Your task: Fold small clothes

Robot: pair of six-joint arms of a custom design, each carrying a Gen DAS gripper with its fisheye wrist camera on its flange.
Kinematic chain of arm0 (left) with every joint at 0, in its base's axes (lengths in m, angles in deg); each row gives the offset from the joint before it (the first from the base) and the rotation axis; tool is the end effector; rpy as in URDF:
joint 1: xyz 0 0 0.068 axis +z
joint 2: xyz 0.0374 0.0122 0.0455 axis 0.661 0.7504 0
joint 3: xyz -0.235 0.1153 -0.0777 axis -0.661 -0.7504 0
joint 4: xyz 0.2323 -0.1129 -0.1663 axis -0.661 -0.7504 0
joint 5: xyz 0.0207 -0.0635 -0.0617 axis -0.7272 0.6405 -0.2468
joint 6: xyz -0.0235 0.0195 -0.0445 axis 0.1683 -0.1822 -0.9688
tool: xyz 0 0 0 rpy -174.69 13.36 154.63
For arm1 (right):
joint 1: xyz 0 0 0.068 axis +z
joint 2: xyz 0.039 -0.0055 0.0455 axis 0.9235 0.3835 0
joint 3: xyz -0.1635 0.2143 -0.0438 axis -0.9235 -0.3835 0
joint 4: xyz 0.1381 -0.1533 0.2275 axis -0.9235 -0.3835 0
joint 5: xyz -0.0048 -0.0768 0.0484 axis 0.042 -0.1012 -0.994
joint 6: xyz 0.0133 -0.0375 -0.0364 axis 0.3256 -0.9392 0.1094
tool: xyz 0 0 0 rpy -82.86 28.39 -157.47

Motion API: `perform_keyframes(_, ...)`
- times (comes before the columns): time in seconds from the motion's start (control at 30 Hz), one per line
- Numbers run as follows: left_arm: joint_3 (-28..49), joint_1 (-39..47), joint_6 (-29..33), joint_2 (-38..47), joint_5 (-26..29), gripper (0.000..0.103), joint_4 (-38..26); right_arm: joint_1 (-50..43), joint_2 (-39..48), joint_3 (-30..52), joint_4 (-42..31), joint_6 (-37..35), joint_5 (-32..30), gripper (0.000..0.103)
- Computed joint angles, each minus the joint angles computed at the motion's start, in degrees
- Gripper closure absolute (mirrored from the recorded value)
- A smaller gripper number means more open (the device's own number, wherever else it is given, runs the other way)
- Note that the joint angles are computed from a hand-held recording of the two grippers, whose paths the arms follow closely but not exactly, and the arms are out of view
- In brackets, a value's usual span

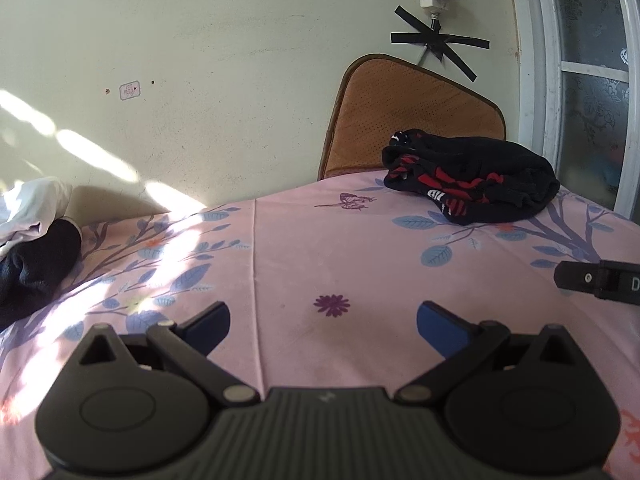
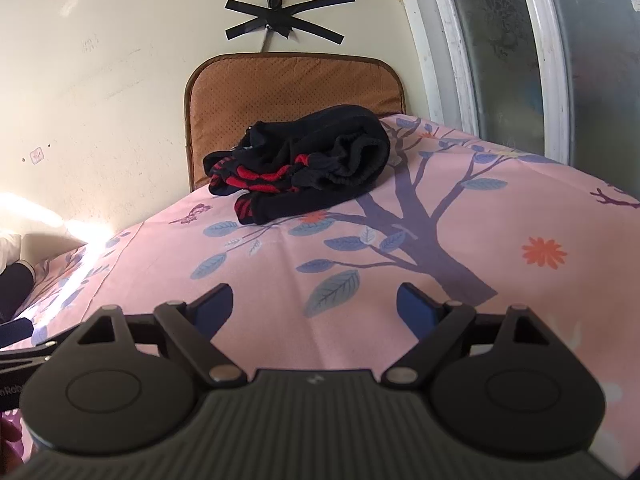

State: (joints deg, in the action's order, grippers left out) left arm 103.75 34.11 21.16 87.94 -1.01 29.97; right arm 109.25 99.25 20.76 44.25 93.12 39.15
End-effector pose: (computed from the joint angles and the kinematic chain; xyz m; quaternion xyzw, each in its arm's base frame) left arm 0.3105 -0.0399 0.2162 0.0989 0.8601 -0.0107 0.5004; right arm 0.2911 0.2280 0.1856 0.1133 0.8122 0.0363 0.5710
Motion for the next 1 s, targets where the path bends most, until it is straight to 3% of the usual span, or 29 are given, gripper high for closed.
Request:
perform_keyframes(0.3, 0.5, -1.0, 0.9, 0.3, -4.3, 0.0, -0.9, 0.1, -0.1, -0.3, 0.8, -0.5, 0.2, 0.012)
perform_keyframes(0.43, 2.5, -0.4, 1.0, 1.7, -2.5, 0.0, -4.5, 0.3, -0.2, -0.6, 1.6, -0.8, 0.7, 0.012)
perform_keyframes(1.0, 4.2, 0.4, 0.3, 2.9, -1.5, 0.0, -7.8, 0.5, -0.5, -1.4, 3.1, -1.1, 1.0, 0.012)
